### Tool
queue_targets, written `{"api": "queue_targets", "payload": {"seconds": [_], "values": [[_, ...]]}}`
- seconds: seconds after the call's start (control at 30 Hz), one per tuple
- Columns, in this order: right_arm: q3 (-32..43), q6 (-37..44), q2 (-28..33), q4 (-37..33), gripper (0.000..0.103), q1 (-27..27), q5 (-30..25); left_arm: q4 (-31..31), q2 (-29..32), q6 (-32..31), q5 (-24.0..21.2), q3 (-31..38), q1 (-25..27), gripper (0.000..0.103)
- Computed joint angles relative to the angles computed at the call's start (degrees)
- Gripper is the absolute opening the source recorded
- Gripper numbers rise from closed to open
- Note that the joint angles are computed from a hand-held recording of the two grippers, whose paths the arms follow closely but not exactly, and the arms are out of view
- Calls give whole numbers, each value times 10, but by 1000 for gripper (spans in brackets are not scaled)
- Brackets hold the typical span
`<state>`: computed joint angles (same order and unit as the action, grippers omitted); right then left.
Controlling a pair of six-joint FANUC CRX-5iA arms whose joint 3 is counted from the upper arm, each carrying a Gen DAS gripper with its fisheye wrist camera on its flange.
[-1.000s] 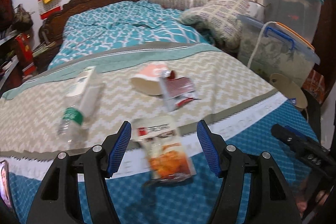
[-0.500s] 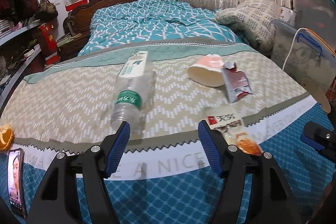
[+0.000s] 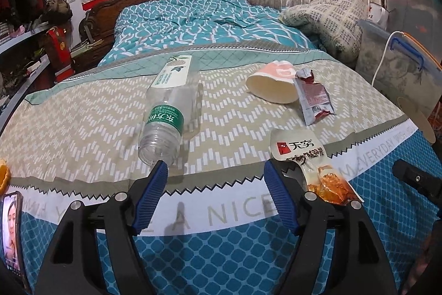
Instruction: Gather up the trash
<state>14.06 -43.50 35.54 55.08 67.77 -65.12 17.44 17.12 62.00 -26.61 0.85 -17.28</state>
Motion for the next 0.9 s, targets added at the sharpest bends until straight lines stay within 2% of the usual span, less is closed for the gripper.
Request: {"api": "queue_targets", "payload": {"seconds": [0.2, 0.27, 0.47, 0.6, 0.7, 0.8, 0.9], "values": [[33, 42, 17, -17, 99, 1, -17, -39, 3, 37, -7, 15, -3, 78], [50, 54, 23, -38, 100, 1, -31, -51, 3, 47, -8, 17, -4, 80], [39, 41, 16, -41, 100, 0, -17, -76, -9, 68, 17, 5, -8, 94], [32, 35, 12, -44, 100, -1, -8, -67, -18, 52, 38, -13, -10, 94], [28, 31, 10, -44, 100, -2, -3, -152, -17, 136, 18, 13, -17, 94], [26, 30, 8, -46, 100, -2, 2, -123, -25, 111, 39, -7, -13, 94], [24, 29, 7, -47, 100, -3, 5, -113, -23, 99, 34, -6, -12, 94]]}}
